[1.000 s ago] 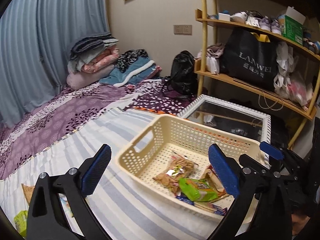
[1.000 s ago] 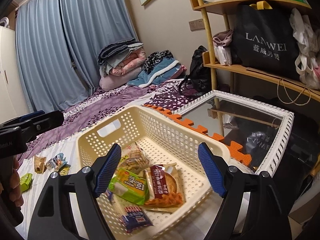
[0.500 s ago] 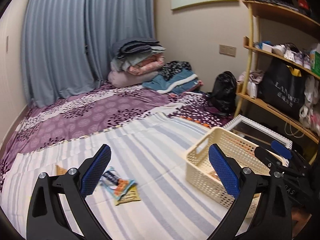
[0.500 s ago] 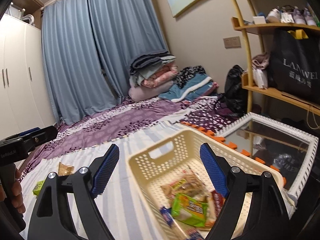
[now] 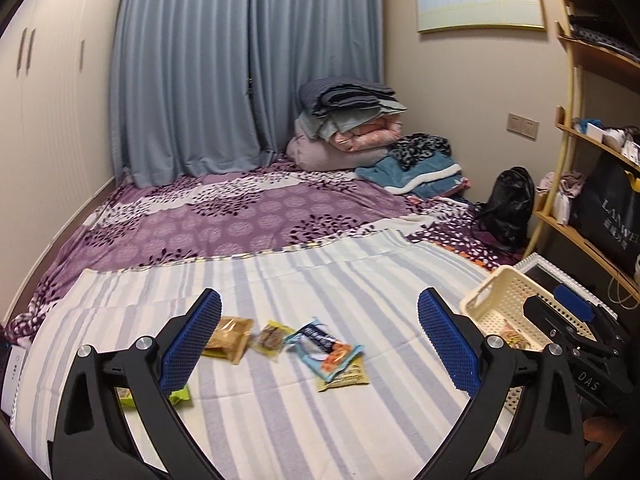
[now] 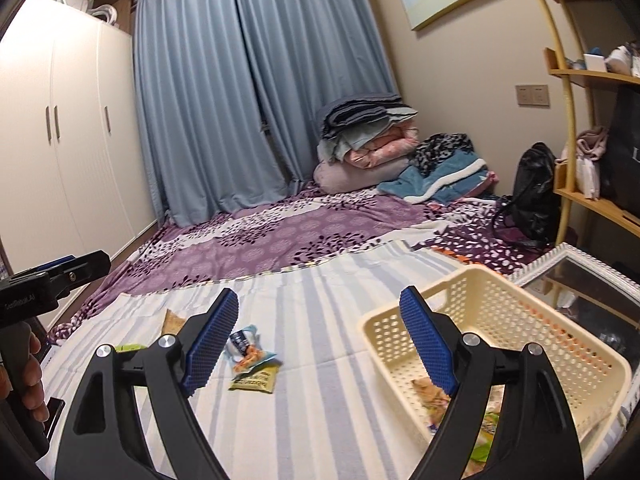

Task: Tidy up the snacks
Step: 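Withdraw both open tools from the basket back over the bed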

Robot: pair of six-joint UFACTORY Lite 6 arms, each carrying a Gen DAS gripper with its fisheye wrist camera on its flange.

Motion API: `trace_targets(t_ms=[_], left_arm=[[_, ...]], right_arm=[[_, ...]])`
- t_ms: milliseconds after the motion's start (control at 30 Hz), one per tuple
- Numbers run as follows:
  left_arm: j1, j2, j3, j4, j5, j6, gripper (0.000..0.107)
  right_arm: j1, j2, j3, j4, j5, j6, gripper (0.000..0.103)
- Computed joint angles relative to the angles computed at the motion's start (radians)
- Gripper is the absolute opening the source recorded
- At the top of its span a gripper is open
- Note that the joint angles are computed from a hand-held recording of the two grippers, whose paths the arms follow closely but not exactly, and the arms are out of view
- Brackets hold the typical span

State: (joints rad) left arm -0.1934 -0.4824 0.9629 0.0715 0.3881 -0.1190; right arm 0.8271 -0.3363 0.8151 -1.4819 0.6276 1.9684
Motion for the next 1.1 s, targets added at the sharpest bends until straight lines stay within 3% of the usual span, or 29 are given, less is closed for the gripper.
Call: trace_targets(t_ms=[433,1100], left_arm=[[0.366,0.019,-0.073,-0.558,0.019,0.598,0.1],[0.563,0.211,-0.098,-0.83,-0.029,0.923,0.1]], right_arm=[[0.046,0.263,0.191,-0.037,-0.071,0.024,0.082],[0.02,0.58,0.432,0.026,-0.177,-0.054,0.082]])
